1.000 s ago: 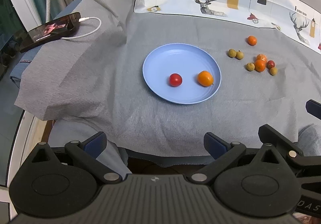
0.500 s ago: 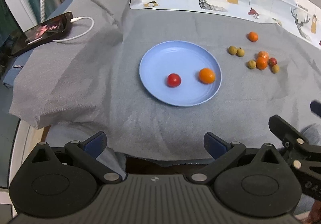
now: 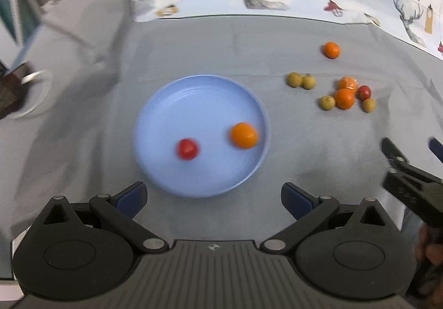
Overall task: Organize fruits
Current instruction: 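Grasp a yellow fruit with the left gripper while the right gripper grasps another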
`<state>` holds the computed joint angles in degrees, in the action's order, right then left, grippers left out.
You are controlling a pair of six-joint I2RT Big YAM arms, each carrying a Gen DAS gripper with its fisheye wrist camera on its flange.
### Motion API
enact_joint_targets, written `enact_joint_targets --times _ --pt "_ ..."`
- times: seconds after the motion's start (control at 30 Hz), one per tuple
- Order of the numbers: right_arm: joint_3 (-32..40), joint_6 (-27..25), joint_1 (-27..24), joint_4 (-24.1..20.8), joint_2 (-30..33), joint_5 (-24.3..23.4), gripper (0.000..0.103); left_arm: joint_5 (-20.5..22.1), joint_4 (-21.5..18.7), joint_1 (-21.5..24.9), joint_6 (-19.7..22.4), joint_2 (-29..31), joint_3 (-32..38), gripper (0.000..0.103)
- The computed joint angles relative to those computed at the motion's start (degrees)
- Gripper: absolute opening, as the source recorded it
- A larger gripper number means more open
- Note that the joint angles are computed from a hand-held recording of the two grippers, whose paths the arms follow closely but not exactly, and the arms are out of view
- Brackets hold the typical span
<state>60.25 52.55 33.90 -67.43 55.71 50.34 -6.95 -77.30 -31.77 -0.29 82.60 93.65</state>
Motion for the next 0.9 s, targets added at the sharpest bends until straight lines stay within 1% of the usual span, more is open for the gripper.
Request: enact_joint_targets --times 0.03,0.1,0.13,0.17,0.23,0.3,0.37,0.4,0.43,0.47,0.5,0.57,0.6,0.73,0.8,0.83,0.87,0.9 --pt "-2.3 -6.3 -2.5 5.4 -1.1 -0.9 0.1 0.3 -0.2 -0.8 -0.6 1.8 1.3 0.103" --pt "-7.1 -19.3 -7.8 16.3 -2.7 -4.4 0.098 0.9 -0.6 -2.3 -1.8 5.5 3.9 0.103" --pt "-8.6 -23.7 -10.2 19.7 -2.8 -6.5 0.097 1.0 -0.7 -3.0 -2.2 7.2 5.2 0.103" --pt "-9.8 -26.9 -13.0 22.4 -2.5 -9.2 0.096 0.9 -0.9 -3.8 -2.6 9.2 6.7 0.103" --pt "-10.8 -28.9 -18.8 25.9 -1.1 -15.7 0.096 1.0 -0.4 -5.1 -2.9 12.5 9.0 0.103" --pt "-11.7 -30.0 -23.2 28.8 -0.1 -21.3 0.096 0.3 -0.2 -6.3 -2.7 15.9 11.3 0.103" --pt "-12.3 -32.6 -26.1 31.3 1.0 -24.4 0.096 0.1 -0.1 -7.5 -1.9 19.4 14.1 0.103" --pt "-12.6 -34.3 -27.1 32.6 1.7 -25.1 0.096 0.1 -0.2 -8.0 -1.7 21.3 15.6 0.103" --pt "-12.7 -35.6 -27.8 33.4 2.2 -25.8 0.094 0.1 -0.5 -8.5 -1.5 23.1 17.2 0.103" --pt "-12.7 -37.4 -28.8 34.3 2.9 -26.6 0.086 0.4 -1.0 -8.8 -1.5 24.9 18.7 0.103" --pt "-12.9 -38.9 -29.5 35.2 3.2 -27.0 0.08 0.6 -1.8 -9.0 -1.5 26.7 20.4 0.103" --pt "-13.3 -40.7 -30.4 36.7 3.0 -27.2 0.059 0.6 -2.4 -9.5 -1.2 29.4 23.0 0.103" --pt "-13.4 -41.2 -30.5 36.9 2.9 -26.7 0.056 0.6 -2.2 -9.8 -0.9 30.2 23.8 0.103" --pt "-13.9 -42.9 -30.7 37.6 2.7 -26.6 0.058 0.2 -1.7 -11.0 1.8 33.6 26.9 0.103" --pt "-13.9 -42.9 -30.9 37.7 2.9 -27.1 0.057 -0.1 -1.3 -11.3 2.5 34.8 27.9 0.102" --pt "-13.9 -42.2 -31.3 37.5 2.7 -28.1 0.052 0.6 -0.3 -11.3 2.4 34.7 27.5 0.091" --pt "-13.8 -41.6 -31.9 37.3 2.5 -29.6 0.03 2.6 0.5 -11.2 2.1 34.4 27.1 0.065" --pt "-13.7 -41.1 -32.5 36.8 2.3 -31.5 0.027 5.0 0.9 -11.0 2.1 33.9 26.8 0.049"
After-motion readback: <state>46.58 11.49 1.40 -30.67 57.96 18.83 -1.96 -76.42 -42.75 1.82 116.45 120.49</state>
